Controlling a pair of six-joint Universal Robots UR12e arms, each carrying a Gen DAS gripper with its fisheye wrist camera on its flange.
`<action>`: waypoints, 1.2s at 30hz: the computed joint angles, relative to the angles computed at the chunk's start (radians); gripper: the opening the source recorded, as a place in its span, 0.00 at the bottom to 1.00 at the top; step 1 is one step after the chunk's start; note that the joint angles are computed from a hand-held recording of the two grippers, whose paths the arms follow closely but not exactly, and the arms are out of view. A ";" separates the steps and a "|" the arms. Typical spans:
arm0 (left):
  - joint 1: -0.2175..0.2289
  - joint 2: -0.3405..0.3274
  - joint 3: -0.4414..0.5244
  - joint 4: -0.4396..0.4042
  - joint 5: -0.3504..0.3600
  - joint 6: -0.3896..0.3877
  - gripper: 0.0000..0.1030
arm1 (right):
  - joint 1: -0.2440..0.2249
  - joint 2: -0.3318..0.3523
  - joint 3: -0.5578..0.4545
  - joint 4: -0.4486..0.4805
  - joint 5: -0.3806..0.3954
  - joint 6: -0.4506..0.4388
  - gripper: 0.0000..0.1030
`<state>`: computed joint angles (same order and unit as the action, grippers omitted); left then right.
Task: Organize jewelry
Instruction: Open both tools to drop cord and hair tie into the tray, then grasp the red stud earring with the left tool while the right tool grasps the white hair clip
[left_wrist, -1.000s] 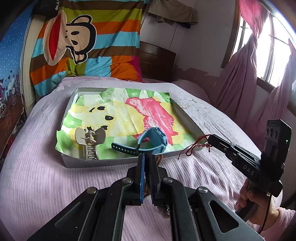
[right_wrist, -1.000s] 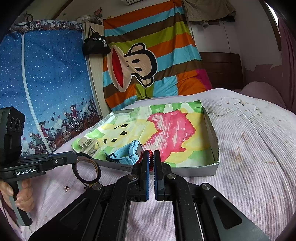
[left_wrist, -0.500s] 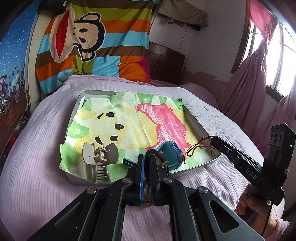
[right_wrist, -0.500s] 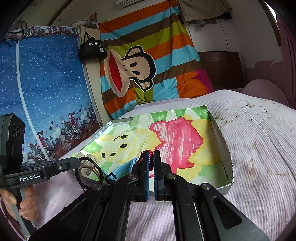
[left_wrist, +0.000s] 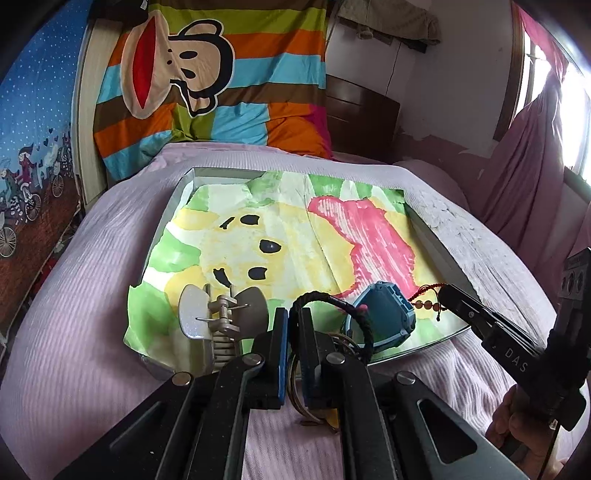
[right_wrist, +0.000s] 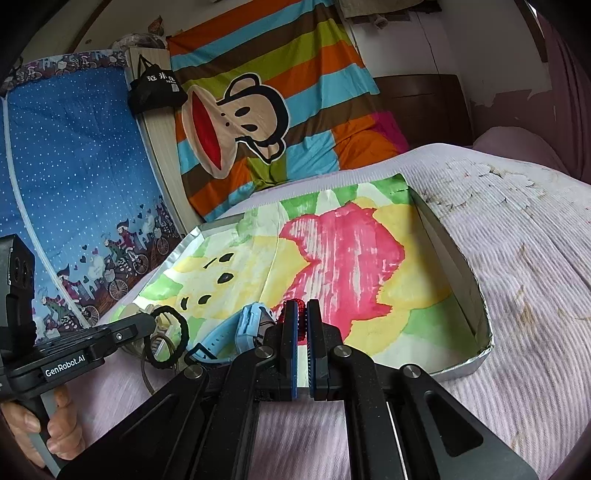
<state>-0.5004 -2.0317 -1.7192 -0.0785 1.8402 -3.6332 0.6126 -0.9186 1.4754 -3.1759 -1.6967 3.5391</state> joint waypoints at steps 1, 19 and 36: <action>-0.001 0.001 -0.002 -0.002 0.005 -0.002 0.06 | 0.000 -0.001 0.002 0.005 0.001 0.000 0.04; -0.068 0.027 -0.090 0.194 0.197 0.043 0.85 | 0.020 -0.061 0.118 -0.170 -0.072 -0.067 0.70; -0.123 0.055 -0.180 0.304 0.290 0.053 1.00 | 0.063 -0.139 0.245 -0.259 -0.097 -0.148 0.99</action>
<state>-0.6231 -1.9768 -1.8995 0.2251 2.1297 -3.5798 0.6758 -1.0580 1.7207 -3.4349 -1.7933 3.3910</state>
